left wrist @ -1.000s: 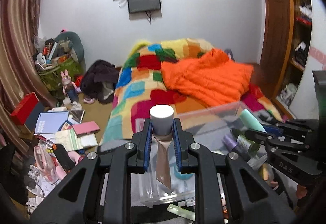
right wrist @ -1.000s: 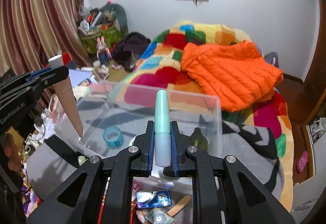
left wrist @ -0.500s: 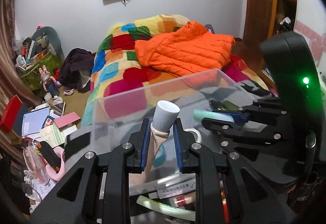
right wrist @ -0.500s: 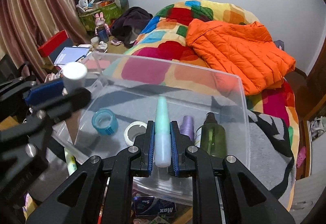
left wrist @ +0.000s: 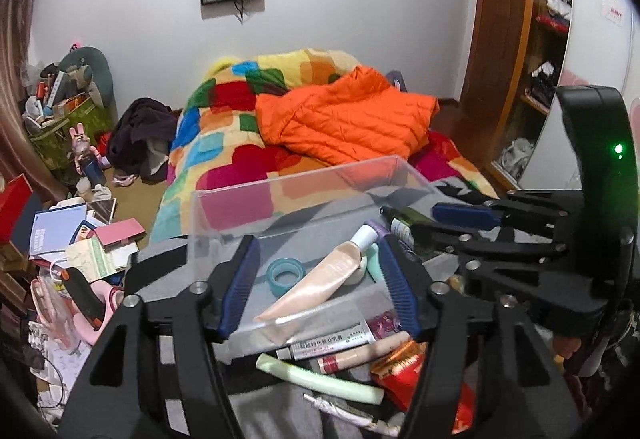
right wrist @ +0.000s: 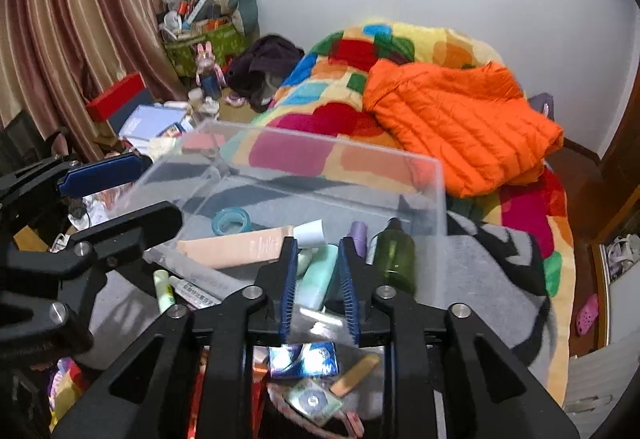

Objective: Organize objects
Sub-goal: 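Grasp the white pen with the left tool while the right tool grasps the wooden block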

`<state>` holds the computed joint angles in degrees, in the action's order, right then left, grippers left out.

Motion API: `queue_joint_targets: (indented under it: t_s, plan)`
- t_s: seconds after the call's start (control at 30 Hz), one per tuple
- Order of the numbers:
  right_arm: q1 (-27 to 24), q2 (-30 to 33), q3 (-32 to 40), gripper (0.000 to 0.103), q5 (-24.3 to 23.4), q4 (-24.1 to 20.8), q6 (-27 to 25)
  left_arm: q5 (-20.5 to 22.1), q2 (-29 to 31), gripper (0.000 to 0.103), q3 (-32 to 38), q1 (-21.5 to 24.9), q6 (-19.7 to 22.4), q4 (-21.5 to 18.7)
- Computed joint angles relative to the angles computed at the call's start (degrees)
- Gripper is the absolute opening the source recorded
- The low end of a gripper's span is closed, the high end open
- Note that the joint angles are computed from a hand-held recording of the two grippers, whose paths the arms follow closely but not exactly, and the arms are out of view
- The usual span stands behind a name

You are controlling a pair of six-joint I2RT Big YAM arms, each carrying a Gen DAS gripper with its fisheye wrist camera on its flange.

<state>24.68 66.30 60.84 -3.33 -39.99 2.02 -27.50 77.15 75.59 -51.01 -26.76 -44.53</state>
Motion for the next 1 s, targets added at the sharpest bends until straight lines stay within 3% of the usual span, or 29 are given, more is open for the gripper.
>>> queue_joint_targets:
  t_s: [0.17, 0.33, 0.63, 0.8, 0.93, 1.0]
  plan:
    - [-1.21, -4.74, -2.97, 0.033, 0.5, 1.3, 0.95, -3.55, -2.05, 0.065, -2.04, -2.66, -2.15, -1.22]
    - [-2.61, -8.05, -6.1, 0.033, 0.89, 0.72, 1.77, -2.26, -3.02, 0.065, -4.87, -4.48, -5.55, -1.37]
    - [-5.29, -10.95, -12.22, 0.033, -1.69, -0.99, 2.76, 3.61, -3.68, 0.065, -11.4, -6.17, -17.53, -2.34]
    - [-4.93, -12.21, -14.34, 0.033, -0.28, -0.93, 2.97, 5.03, -3.77, 0.065, -14.17, -6.65, -23.49, -1.15]
    - [-5.77, -11.53, -14.21, 0.033, -0.91, -0.7, 4.04, 2.12, -2.46, 0.065, -14.06, -7.72, -25.24, -1.34]
    - [-5.86, -10.79, -13.75, 0.033, -1.1, -0.33, 4.44, 0.01, -1.5, 0.059, -13.41, -8.69, -25.36, -2.31]
